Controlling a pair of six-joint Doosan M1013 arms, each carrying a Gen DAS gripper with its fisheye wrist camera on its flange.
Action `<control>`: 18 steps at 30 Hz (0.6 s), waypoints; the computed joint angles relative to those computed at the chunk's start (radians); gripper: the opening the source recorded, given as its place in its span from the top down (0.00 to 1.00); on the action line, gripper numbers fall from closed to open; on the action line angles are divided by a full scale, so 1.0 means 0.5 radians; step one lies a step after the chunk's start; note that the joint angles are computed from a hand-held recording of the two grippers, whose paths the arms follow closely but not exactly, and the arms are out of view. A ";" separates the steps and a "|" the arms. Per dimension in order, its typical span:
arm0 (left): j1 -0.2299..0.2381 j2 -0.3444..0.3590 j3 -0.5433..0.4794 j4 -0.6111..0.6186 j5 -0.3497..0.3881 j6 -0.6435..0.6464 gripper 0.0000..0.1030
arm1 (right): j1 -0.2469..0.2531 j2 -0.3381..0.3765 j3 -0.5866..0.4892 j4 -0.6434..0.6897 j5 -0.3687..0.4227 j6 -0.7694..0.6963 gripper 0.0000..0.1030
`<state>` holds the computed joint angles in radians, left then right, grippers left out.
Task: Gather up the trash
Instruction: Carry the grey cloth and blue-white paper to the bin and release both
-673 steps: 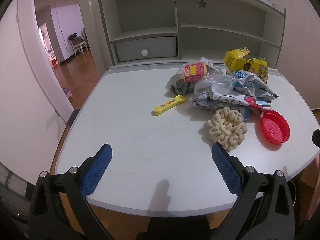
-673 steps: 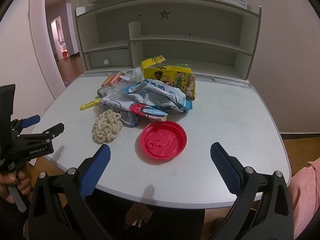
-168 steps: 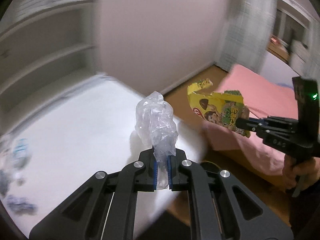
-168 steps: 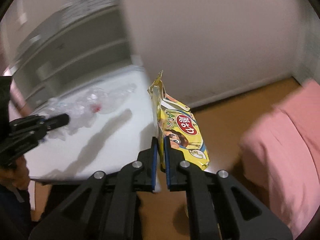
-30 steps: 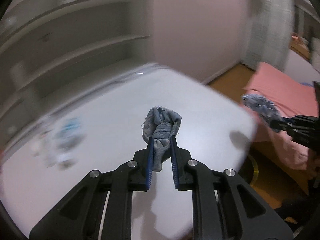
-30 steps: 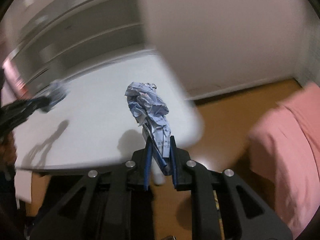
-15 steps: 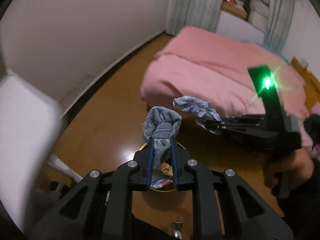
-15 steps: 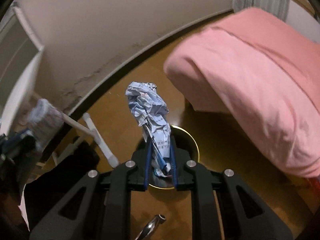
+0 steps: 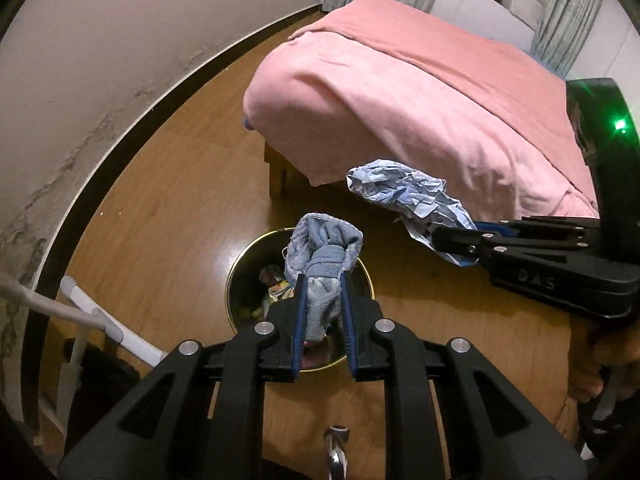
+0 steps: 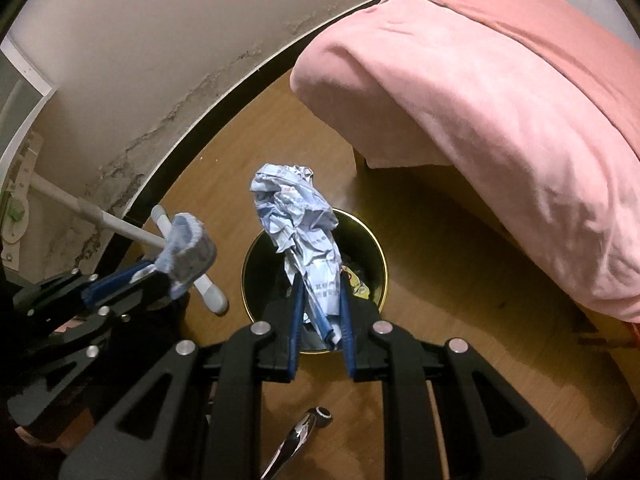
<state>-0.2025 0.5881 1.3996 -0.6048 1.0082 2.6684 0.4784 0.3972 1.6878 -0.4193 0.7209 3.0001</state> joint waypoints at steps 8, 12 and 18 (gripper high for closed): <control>0.012 -0.001 0.006 -0.062 -0.022 0.017 0.40 | -0.025 0.017 0.004 0.060 -0.057 -0.045 0.84; 0.018 -0.008 0.002 -0.053 -0.016 0.008 0.39 | -0.038 0.036 -0.005 0.119 -0.063 -0.114 0.84; 0.046 -0.041 0.004 -0.081 0.000 0.012 0.33 | -0.041 0.050 -0.034 0.141 -0.055 -0.167 0.80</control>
